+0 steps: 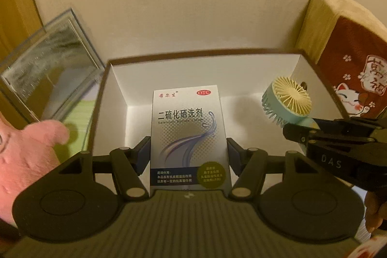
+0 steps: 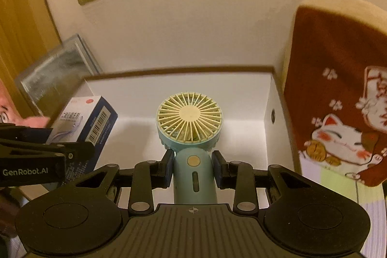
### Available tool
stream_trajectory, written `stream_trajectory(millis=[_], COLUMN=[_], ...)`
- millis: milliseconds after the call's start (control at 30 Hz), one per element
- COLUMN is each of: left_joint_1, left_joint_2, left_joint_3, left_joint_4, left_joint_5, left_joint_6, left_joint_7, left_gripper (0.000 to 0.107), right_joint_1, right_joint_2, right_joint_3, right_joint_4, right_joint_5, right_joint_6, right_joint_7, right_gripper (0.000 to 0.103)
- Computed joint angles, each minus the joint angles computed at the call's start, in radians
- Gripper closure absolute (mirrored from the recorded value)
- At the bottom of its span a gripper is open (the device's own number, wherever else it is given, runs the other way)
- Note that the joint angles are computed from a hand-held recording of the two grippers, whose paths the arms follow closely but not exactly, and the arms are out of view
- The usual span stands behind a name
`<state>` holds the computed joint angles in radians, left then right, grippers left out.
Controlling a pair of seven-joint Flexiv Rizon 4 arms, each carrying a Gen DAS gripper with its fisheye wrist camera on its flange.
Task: Organize rigid objects
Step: 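Carry the medicine box with the left tool while the right tool carries the fan into the box, then open the left gripper releasing the medicine box while the right gripper releases the fan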
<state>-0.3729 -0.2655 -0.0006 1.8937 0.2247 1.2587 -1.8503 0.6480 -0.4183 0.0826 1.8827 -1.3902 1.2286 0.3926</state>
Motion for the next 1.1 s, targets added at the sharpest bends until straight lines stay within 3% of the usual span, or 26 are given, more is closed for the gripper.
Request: stream_trajectory(millis=[300, 533, 667, 733, 933, 1100], left_joint_1=[0.013, 0.017, 0.025, 0.021, 0.001, 0.02], left_joint_2=[-0.081, -0.111, -0.107, -0.097, -0.036, 0.043], left_joint_3=[-0.026, -0.041, -0.051, -0.045, -0.016, -0.032], left_joint_4=[-0.051, -0.049, -0.033, -0.025, 0.019, 0.081], left_joint_5=[-0.094, -0.152, -0.186, -0.186, -0.137, -0.151], left_joint_6=[-0.064, -0.063, -0.054, -0.049, 0.006, 0.037], left_joint_7=[0.055, 0.093, 0.129, 0.133, 0.118, 0.124], left_gripper=[0.044, 0.044, 0.043, 0.043, 0.043, 0.043], right_joint_1=[0.016, 0.057, 0.072, 0.064, 0.04, -0.006], right_joint_2=[-0.051, -0.074, -0.059, -0.045, 0.041, 0.115], right_joint_3=[-0.011, -0.051, -0.107, -0.093, -0.105, -0.051], right_joint_4=[-0.029, -0.046, -0.024, -0.013, 0.046, 0.091], right_joint_5=[0.211, 0.296, 0.205, 0.206, -0.076, -0.238], right_joint_6=[0.035, 0.041, 0.106, 0.096, 0.115, 0.082], right_joint_7=[-0.092, -0.096, 0.025, 0.021, 0.235, 0.363], right_gripper=[0.069, 0.069, 0.068, 0.059, 0.052, 0.049])
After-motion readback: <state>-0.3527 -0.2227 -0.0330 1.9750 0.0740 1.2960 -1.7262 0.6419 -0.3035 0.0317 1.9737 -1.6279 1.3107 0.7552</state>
